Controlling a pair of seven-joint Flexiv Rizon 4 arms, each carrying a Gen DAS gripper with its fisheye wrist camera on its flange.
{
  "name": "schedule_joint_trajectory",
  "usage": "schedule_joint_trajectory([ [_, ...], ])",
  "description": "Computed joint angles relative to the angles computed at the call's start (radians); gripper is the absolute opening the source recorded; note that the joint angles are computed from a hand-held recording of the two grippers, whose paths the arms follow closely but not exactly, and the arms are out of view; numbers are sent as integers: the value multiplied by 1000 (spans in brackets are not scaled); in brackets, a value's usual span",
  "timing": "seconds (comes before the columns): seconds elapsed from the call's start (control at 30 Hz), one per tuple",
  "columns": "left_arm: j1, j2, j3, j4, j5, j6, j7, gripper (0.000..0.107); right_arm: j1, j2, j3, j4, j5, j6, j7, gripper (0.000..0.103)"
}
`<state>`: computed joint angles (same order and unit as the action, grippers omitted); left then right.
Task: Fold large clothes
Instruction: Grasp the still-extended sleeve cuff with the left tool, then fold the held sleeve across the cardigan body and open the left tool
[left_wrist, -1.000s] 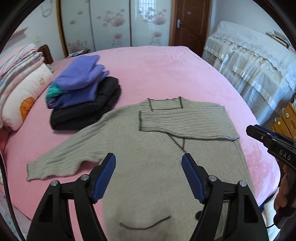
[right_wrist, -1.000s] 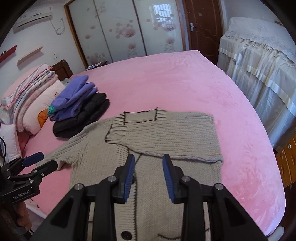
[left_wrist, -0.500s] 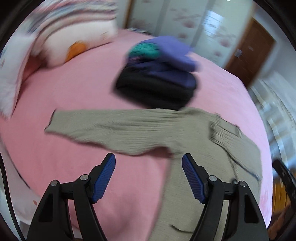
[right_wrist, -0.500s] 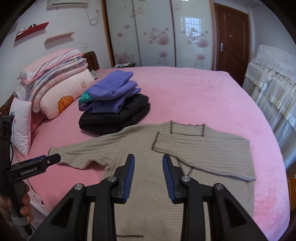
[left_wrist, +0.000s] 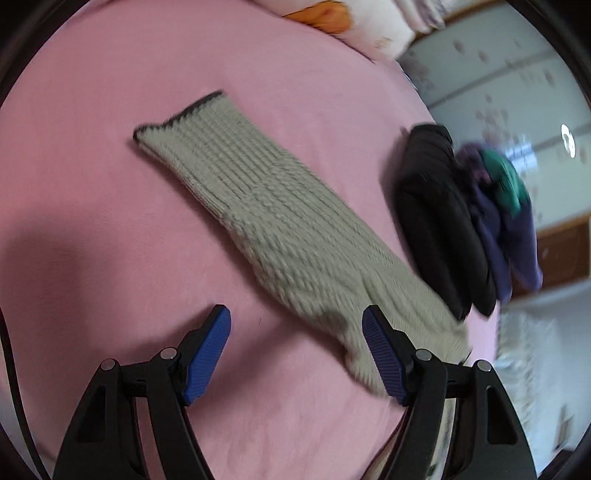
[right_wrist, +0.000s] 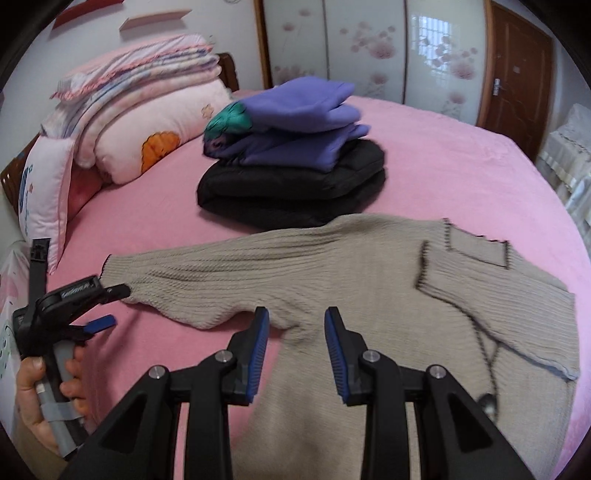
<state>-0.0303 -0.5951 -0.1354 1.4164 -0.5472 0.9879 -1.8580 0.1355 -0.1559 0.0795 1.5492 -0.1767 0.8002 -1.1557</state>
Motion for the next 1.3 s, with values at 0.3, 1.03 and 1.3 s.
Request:
schedule_joint_trajectory([
  [0.3,7,-103,-33,-94,-44,58,-19,10,23,-58,2,-33,-18,12,-2,31],
  [1.03,-303,-86,-2,-405,280,123,111,8,-142,190,-53,220,58,100,65,31],
  [1.3,-462,-243,5,-629,343,-122,149,8,-250,284,-101,337,70,118,93,31],
])
